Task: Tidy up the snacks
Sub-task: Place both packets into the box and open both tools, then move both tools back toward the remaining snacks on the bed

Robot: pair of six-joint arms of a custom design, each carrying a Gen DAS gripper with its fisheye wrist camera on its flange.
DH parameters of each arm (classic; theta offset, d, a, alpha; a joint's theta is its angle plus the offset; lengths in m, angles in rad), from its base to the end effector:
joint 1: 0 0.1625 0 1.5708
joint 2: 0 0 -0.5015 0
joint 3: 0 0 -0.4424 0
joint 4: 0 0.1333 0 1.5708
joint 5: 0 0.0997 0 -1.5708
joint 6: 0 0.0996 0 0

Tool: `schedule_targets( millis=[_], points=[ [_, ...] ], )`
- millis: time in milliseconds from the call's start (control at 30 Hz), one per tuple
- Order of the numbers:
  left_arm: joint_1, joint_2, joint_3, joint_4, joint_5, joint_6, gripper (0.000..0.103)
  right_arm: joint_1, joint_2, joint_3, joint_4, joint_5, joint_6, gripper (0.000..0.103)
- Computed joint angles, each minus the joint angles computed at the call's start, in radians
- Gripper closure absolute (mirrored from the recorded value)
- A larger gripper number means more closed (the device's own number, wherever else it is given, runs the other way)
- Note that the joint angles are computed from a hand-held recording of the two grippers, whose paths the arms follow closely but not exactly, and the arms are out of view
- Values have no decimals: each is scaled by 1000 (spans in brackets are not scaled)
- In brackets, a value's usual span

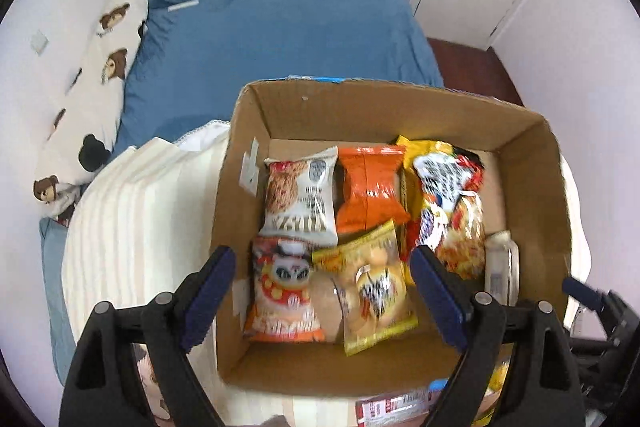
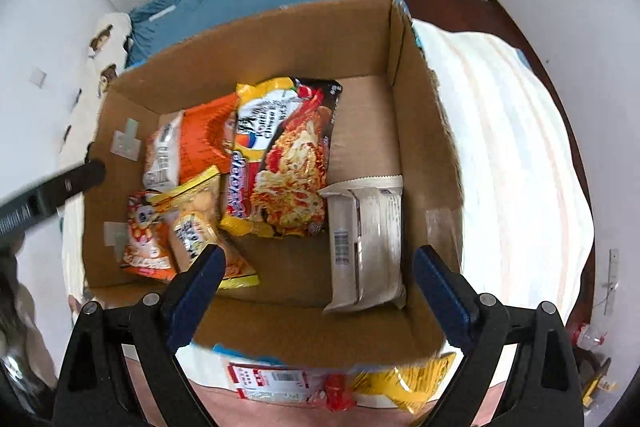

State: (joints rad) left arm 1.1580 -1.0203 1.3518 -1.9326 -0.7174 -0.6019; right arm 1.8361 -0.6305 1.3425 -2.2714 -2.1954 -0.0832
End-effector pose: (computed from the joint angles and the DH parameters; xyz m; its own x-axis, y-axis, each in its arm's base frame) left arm -0.1230 -0.8002 0.3835 -0.7310 -0.3183 -0.6037 -0.0156 0.8922 -0.4514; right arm 0.2924 -0.7897 0.0872 -0.7566 -0.2986 0.5818 -0.3262 0.9434 0.0600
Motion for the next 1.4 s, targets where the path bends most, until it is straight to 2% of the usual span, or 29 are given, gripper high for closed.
schedule_targets(
  millis=[233,600,733,767,833,933,1000,1067,1167,1233,1400],
  points=[
    [-82,-111,181,-140,53,-4,14,39,-94,147,-166,12,-71,6],
    [-203,-240,359,-194,116,-65,14,95,-240,352,-322,58,-140,6],
    [-250,-279,430,-260,148,-73,14,103,-308,429,-373,110,-150,6],
    [-261,-288,454,-297,156,-62,13,106,-324,453,-399,103,-155,6],
    [-277,-300,495,-345,163,-50,1,112,-350,504,-469,68,-172,6],
    [-282,-303,532,-326,152,-97,0,79,-399,554,-442,102,-139,6],
    [-266,-293,544,-302,103,-128,0,38,-432,580,-394,150,-101,10],
    [-244,-274,551,-263,64,-162,0,-9,-457,605,-370,182,-72,38],
    [-213,-232,548,-220,22,-153,0,-76,-484,630,-321,195,-20,38],
    [-197,-193,544,-201,9,-120,0,-113,-499,648,-310,165,6,38],
    [-155,-67,486,-146,-12,63,0,-194,-528,673,-286,120,47,35]
  ],
)
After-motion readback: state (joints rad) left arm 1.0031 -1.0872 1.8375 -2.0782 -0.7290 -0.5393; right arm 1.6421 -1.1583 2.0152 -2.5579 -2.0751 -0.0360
